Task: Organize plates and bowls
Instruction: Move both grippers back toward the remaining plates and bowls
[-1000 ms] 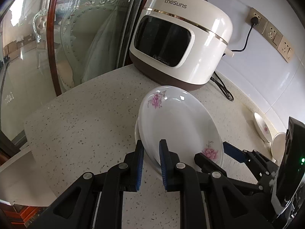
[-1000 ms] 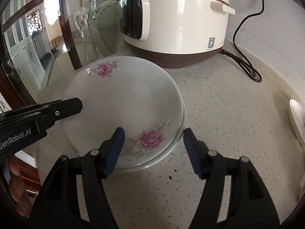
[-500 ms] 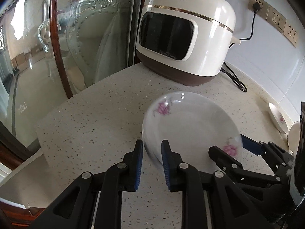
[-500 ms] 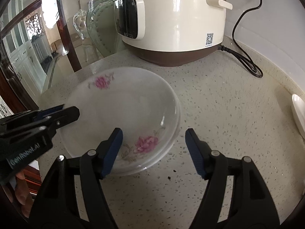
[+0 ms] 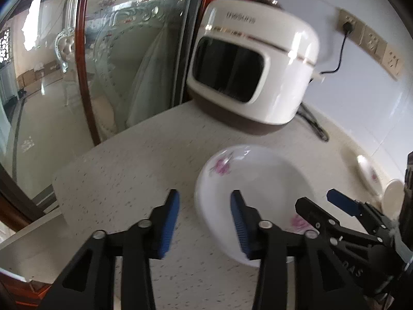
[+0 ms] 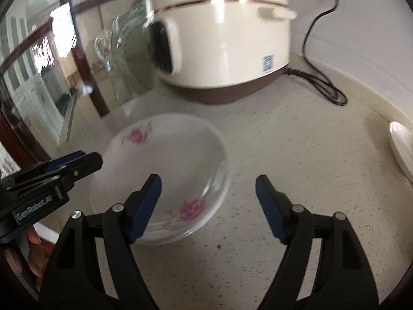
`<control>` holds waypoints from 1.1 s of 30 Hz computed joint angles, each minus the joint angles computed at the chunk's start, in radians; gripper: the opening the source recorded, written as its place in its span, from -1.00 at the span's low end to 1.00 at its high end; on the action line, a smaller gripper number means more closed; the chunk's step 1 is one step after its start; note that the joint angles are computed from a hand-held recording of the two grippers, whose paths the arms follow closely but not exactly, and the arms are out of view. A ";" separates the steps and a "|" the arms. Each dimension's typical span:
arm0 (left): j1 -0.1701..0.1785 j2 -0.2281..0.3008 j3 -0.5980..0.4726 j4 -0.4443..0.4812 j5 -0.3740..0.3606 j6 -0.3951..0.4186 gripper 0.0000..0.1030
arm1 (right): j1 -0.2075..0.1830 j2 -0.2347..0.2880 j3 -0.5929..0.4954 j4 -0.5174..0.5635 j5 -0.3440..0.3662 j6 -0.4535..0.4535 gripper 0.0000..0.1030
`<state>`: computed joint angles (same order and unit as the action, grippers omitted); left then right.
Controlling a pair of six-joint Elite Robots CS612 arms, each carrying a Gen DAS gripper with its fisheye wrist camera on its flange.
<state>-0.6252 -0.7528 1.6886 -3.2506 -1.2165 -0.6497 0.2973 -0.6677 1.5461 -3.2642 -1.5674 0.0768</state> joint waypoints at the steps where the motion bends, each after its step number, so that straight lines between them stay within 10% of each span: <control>1: -0.001 0.000 0.000 -0.021 -0.005 0.006 -0.11 | -0.002 -0.002 0.006 -0.021 -0.011 0.019 0.52; 15: -0.001 0.073 -0.183 -0.068 -0.320 0.087 -0.10 | -0.043 -0.034 0.085 -0.178 -0.281 0.372 0.57; 33: 0.006 0.318 -0.702 0.305 -0.717 0.091 -0.10 | -0.173 -0.057 0.136 -0.135 -0.266 0.683 0.57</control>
